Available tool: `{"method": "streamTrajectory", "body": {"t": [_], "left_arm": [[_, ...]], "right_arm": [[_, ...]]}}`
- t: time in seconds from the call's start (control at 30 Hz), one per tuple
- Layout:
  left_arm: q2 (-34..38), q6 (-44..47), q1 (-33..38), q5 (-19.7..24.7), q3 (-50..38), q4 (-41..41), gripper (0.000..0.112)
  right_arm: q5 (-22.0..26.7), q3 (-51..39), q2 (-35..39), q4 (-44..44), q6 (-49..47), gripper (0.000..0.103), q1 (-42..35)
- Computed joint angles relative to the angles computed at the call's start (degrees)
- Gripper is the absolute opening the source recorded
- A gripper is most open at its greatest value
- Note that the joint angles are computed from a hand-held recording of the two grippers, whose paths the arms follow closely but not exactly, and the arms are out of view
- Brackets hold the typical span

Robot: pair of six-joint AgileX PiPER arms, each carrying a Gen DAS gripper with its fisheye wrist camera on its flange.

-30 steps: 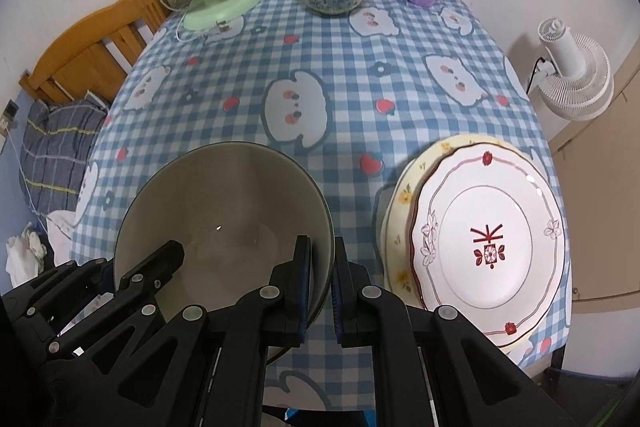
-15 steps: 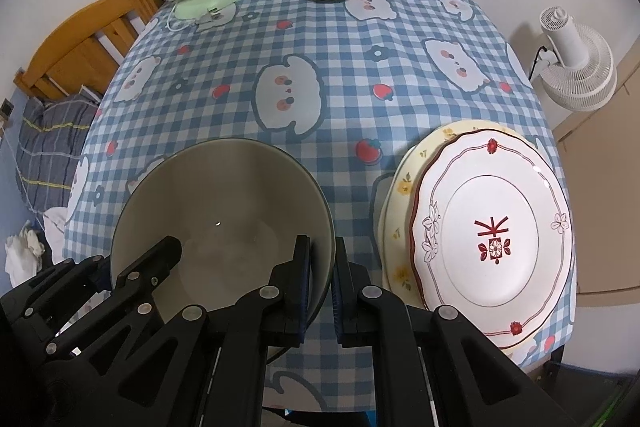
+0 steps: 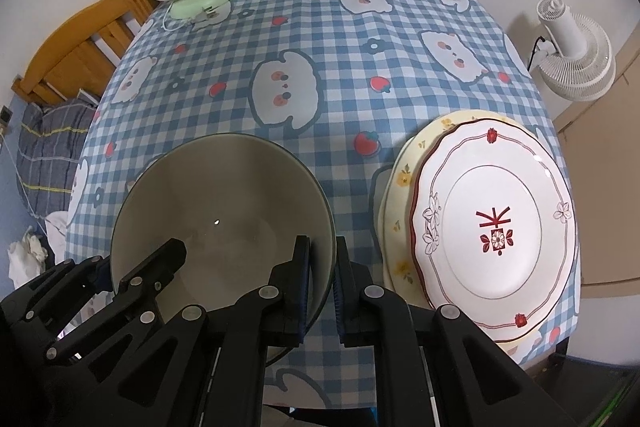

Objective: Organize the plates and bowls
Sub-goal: 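Lower the cream bowl into the large cream bowl with both grippers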

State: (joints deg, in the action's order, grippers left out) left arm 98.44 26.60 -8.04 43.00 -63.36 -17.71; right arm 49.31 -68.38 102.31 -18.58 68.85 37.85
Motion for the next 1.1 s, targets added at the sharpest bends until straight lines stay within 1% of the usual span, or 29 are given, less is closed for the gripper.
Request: {"method": "streamTrajectory", "body": {"t": [0.1, 0.23, 0.33, 0.37, 0.4, 0.43, 0.47, 0.5, 0.57, 0.6, 0.63, 0.7, 0.73, 0.8, 0.93, 1.1], "left_arm": [[0.12, 0.75, 0.11, 0.55, -0.17, -1.08, 0.027], [0.18, 1.44, 0.52, 1.22, -0.47, -2.0, 0.031], [0.02, 1.58, 0.39, 1.51, -0.78, -1.83, 0.034], [-0.05, 1.63, 0.38, 1.75, -0.96, -1.88, 0.035], [-0.06, 1.68, 0.37, 2.05, -1.17, -1.97, 0.034], [0.12, 1.32, 0.31, 2.54, -1.64, -1.64, 0.035], [0.16, 1.11, 0.28, 2.71, -1.76, -1.5, 0.035], [0.03, 0.84, 0.24, 2.93, -1.82, -1.4, 0.035], [-0.16, 0.96, 0.45, 3.4, -2.07, -1.46, 0.035], [-0.32, 0.83, 0.43, 3.48, -2.2, -1.22, 0.036], [-0.69, 0.75, 0.42, 3.34, -2.18, -0.91, 0.038], [-2.82, 1.63, 0.37, 0.82, -0.97, -1.0, 0.053], [-3.73, 2.1, 0.15, -0.09, -0.63, -0.67, 0.054], [-4.06, 3.79, 0.39, -0.35, -0.94, -1.53, 0.056], [-2.49, 3.92, 0.96, 1.51, -2.97, -2.17, 0.056], [-1.32, 4.2, 1.22, 1.74, -4.02, -2.04, 0.056]], "right_arm": [[-0.16, 0.06, -0.02, 0.54, -0.36, 0.014, -0.2], [-1.1, 0.77, -0.66, 1.59, -0.69, 0.014, -0.84], [-0.82, 0.34, -0.94, 1.55, -1.12, 0.015, -1.03], [-0.73, 0.1, -1.03, 1.4, -1.23, 0.02, -0.99], [-0.83, -0.03, -1.25, 1.06, -1.11, 0.028, -0.86], [-0.31, -0.34, -1.34, 0.37, -0.68, 0.029, -0.72], [0.19, -0.63, -1.43, -0.51, -0.05, 0.033, -0.46], [0.11, -0.71, -1.69, -0.83, 0.09, 0.04, -0.51], [0.01, -0.68, -2.29, -1.65, 1.08, 0.048, -0.38], [0.27, -0.96, -2.37, -1.98, 1.3, 0.049, -0.28], [0.5, -1.2, -2.47, -2.3, 1.42, 0.05, -0.18], [0.84, -1.8, -2.46, -2.43, 1.41, 0.05, -0.14], [0.54, -1.8, -2.62, -2.76, 1.94, 0.051, -0.1], [0.92, -2.63, -2.59, -3.43, 2.46, 0.054, 0.0], [1.79, -4.37, -1.89, -3.56, 1.98, 0.054, 0.25], [2.08, -5.53, -0.97, -3.12, 1.68, 0.054, 0.33]]}}
